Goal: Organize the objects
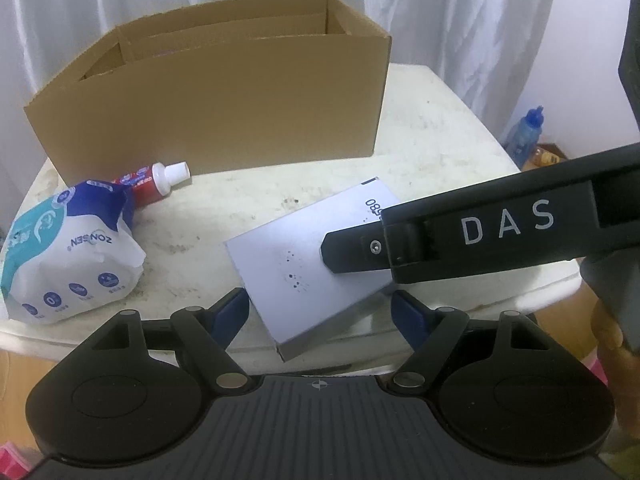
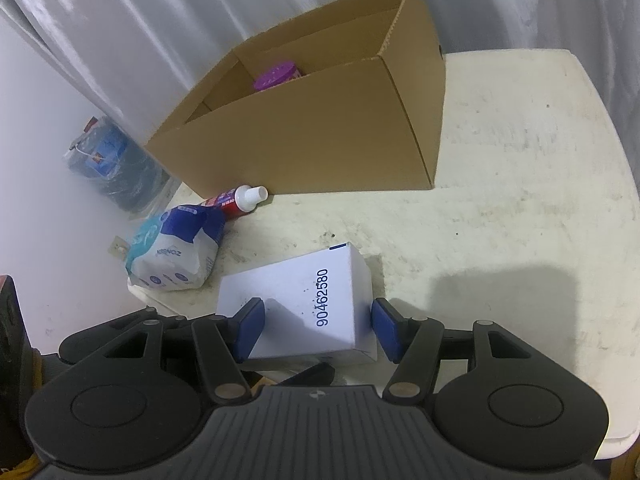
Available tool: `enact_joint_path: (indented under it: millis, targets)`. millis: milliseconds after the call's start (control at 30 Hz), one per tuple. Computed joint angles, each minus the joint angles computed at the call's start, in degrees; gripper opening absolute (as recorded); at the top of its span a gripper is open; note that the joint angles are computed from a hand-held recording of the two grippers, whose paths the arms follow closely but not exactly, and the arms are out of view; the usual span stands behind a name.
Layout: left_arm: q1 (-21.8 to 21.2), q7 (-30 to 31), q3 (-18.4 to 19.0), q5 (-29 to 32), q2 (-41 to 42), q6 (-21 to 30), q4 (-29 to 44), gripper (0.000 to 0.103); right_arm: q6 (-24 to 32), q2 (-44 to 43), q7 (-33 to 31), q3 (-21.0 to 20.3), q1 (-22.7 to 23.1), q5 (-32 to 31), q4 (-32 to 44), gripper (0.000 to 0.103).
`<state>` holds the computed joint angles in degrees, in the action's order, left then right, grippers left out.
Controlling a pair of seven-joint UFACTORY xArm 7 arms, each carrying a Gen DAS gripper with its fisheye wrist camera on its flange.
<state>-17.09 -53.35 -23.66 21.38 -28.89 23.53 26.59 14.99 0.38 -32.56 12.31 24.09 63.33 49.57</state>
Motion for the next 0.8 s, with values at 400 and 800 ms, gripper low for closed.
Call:
enact_joint_path:
  millis: [400, 800]
  targets:
    - [0.3, -1.3, -1.1, 0.8, -1.7, 0.8, 0.0, 0.078, -0.9, -1.5, -0.1, -0.2, 0.8, 0.1, -0.7, 0.063]
    - [0.8, -4.2, -3.0, 1.9, -6.8, 1.4, -1.5, 0.078, -3.4, -4.7, -2.4, -0.8, 3.1, 2.5, -2.2, 0.063]
